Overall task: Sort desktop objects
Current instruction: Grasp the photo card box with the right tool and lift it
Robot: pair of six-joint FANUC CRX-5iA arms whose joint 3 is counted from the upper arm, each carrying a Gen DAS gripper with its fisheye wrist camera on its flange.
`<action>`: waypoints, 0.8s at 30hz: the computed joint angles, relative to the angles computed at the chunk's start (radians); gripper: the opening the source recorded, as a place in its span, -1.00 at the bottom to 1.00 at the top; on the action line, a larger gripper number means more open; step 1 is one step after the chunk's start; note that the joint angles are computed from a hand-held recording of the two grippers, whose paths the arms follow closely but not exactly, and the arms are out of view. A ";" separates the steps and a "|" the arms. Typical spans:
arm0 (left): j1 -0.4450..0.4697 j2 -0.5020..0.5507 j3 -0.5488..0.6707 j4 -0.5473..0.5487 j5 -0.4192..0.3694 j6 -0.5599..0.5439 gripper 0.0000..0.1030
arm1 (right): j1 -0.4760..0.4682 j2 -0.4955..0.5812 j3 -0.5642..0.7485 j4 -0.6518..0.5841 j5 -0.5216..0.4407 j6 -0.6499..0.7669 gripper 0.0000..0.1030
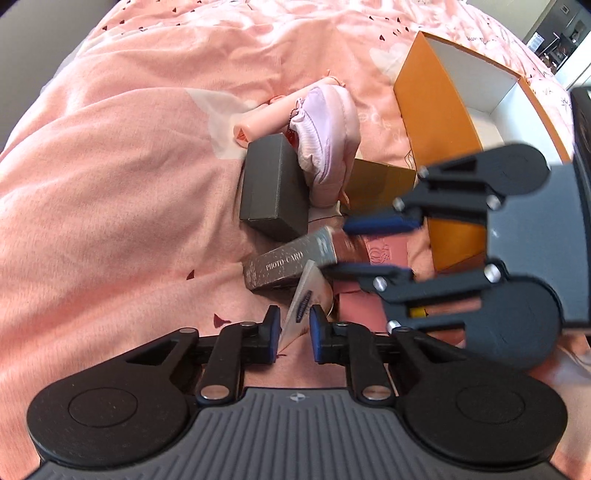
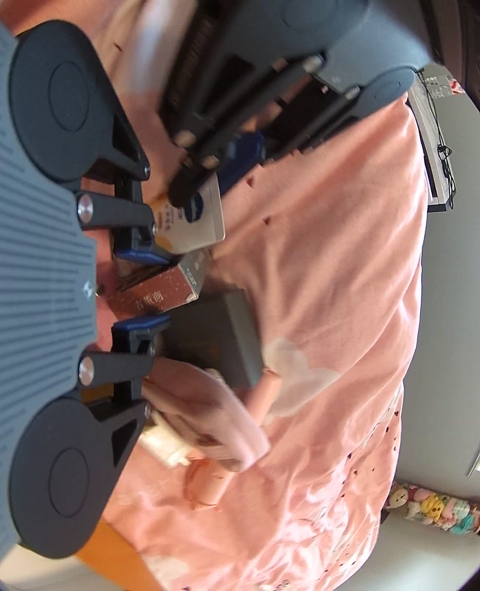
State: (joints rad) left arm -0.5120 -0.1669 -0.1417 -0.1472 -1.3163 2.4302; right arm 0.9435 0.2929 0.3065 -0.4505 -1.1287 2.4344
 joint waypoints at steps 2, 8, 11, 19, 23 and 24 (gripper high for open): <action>-0.024 0.003 0.016 -0.029 -0.008 0.027 -0.79 | -0.016 -0.019 -0.013 -0.024 0.008 -0.015 -0.49; -0.094 0.010 0.072 -0.127 -0.026 0.108 -0.99 | -0.097 -0.018 0.047 -0.132 -0.040 -0.092 -0.51; -0.136 0.017 0.116 -0.193 -0.031 0.133 -1.00 | -0.132 -0.022 0.062 -0.169 -0.045 -0.126 -0.52; -0.148 0.045 0.171 -0.241 -0.027 0.091 -1.00 | -0.228 0.004 0.130 -0.289 -0.113 -0.196 -1.00; -0.147 0.056 0.184 -0.237 -0.062 0.090 -1.00 | -0.232 0.017 0.141 -0.275 -0.134 -0.175 -0.96; -0.143 0.054 0.181 -0.231 -0.064 0.092 -1.00 | -0.231 0.023 0.147 -0.270 -0.142 -0.163 -0.91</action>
State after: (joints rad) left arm -0.6551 -0.1126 0.0398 -0.3779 -1.3807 2.5223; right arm 0.7123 0.3154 0.4534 -0.7208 -1.2712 2.2714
